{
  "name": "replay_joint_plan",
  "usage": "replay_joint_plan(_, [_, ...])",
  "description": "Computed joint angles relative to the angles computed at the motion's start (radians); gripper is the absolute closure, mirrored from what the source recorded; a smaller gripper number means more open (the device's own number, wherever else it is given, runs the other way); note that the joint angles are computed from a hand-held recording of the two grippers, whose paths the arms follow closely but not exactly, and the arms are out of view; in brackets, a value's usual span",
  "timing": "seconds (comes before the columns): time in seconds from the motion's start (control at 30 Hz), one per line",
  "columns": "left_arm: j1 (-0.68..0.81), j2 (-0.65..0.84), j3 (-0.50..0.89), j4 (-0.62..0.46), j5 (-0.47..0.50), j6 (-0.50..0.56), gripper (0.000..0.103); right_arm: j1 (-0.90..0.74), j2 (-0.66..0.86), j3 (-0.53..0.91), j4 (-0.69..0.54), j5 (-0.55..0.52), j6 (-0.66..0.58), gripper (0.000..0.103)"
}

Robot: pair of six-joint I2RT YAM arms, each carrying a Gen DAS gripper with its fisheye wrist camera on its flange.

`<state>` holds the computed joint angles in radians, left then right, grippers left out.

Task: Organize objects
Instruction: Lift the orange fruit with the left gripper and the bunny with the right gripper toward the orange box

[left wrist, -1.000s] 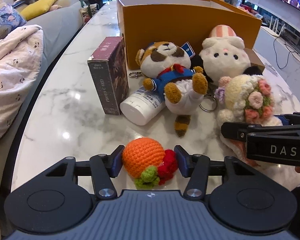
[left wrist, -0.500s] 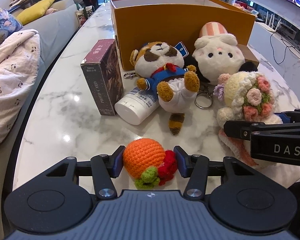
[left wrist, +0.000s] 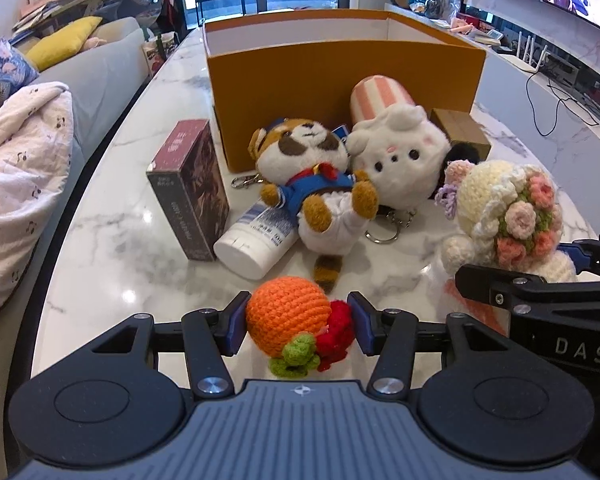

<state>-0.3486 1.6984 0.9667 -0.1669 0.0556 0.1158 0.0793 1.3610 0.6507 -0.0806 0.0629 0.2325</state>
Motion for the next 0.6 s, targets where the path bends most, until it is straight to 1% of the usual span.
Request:
replay_joint_plan(0.17, [-0.016,-0.010,0.001,-0.002,-0.009,-0.006,0.043,0.005,-0.033,-0.017,0.001,0.032,0.000,0.041])
replay_joint_plan(0.43, [-0.024,-0.038,-0.003,-0.004,-0.019,-0.018,0.043,0.016,-0.069,-0.028,-0.004,0.048,-0.004,0.041])
replay_joint_plan(0.6, [-0.032,-0.064,-0.009,0.004,-0.018,-0.024,0.043,0.028,-0.117,-0.053,-0.006,0.064,0.009,0.041])
